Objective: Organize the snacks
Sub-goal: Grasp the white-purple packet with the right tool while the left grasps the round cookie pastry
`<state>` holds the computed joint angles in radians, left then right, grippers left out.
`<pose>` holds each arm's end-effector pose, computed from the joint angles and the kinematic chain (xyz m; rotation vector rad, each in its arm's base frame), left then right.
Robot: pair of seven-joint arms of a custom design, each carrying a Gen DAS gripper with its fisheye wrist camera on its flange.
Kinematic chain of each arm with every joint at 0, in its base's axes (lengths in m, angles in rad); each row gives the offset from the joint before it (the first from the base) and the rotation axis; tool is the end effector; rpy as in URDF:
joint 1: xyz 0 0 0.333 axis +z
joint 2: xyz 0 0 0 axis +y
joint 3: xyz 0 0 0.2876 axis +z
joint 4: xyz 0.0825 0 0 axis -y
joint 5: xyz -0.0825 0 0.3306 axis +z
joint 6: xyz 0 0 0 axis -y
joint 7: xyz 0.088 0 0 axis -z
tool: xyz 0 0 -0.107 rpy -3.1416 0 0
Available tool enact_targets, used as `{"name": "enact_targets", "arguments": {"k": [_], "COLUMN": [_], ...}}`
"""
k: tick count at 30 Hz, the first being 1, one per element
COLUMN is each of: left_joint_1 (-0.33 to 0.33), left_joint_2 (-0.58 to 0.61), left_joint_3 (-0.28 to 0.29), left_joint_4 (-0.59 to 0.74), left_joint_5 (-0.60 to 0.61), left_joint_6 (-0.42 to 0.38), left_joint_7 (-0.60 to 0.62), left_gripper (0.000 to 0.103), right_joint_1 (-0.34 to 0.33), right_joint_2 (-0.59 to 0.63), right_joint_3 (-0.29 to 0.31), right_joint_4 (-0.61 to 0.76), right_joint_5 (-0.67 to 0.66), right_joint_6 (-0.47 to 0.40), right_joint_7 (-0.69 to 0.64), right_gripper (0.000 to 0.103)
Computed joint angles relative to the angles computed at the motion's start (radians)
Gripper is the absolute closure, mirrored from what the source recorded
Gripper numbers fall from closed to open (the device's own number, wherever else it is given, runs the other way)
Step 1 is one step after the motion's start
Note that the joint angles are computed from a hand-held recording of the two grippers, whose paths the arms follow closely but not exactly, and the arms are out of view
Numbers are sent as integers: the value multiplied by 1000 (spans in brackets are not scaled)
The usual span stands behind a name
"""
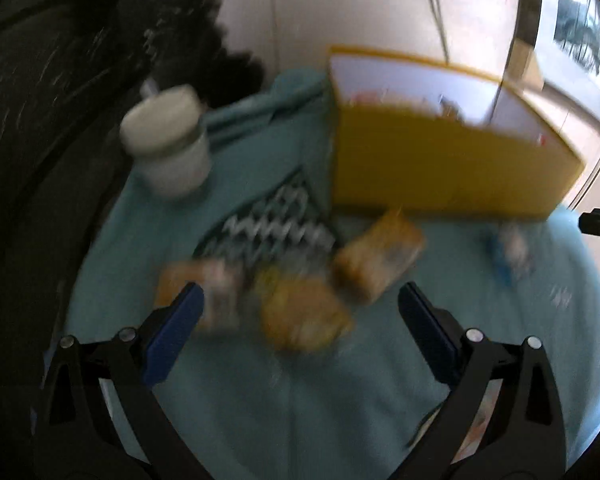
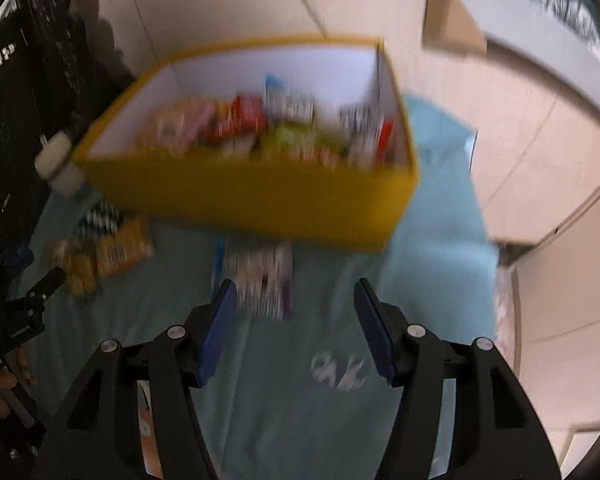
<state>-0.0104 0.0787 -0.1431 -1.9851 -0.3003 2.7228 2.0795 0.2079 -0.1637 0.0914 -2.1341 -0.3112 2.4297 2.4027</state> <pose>0.5646 -0.0742 0.4976 -1.4260 2.2096 -0.7553 0.4752 0.1479 0.5205 -1.5658 2.2173 -0.5008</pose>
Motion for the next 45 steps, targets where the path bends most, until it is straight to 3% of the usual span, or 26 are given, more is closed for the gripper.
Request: {"name": "enact_targets", "arguments": {"k": [5, 12, 19, 28, 30, 37, 41, 43, 45], "left_joint_1": [10, 8, -7, -35, -35, -16, -11, -8, -7], "left_joint_2": [-34, -26, 36, 163, 196, 213, 214, 214, 215], "left_joint_3": [11, 2, -2, 3, 6, -14, -20, -23, -24], "left_joint_4": [-108, -111, -69, 25, 75, 103, 103, 102, 103], "left_joint_5": [-17, -112, -57, 157, 189, 207, 210, 207, 207], "left_joint_6": [66, 70, 105, 149, 92, 78, 78, 80, 80], "left_joint_7": [49, 119, -4, -222, -258, -287, -290, -287, -286], "left_gripper": [4, 4, 4, 2, 2, 2, 2, 2, 2], "right_joint_1": [22, 43, 52, 65, 66, 70, 100, 114, 111], "right_joint_2": [20, 59, 101, 157, 163, 260, 349, 393, 375], "right_joint_3": [11, 12, 0, -14, -17, -36, -50, -57, -75], "right_joint_4": [-30, -1, 44, 87, 89, 175, 274, 317, 272], "right_joint_5": [32, 15, 10, -9, -17, -44, -110, -112, -103], "right_joint_6": [6, 4, -30, -35, -34, -36, -72, -115, -63], "right_joint_7": [10, 21, 0, -3, -3, 5, -16, -25, 37], "right_gripper": [42, 42, 41, 41, 41, 41, 25, 5, 1]}}
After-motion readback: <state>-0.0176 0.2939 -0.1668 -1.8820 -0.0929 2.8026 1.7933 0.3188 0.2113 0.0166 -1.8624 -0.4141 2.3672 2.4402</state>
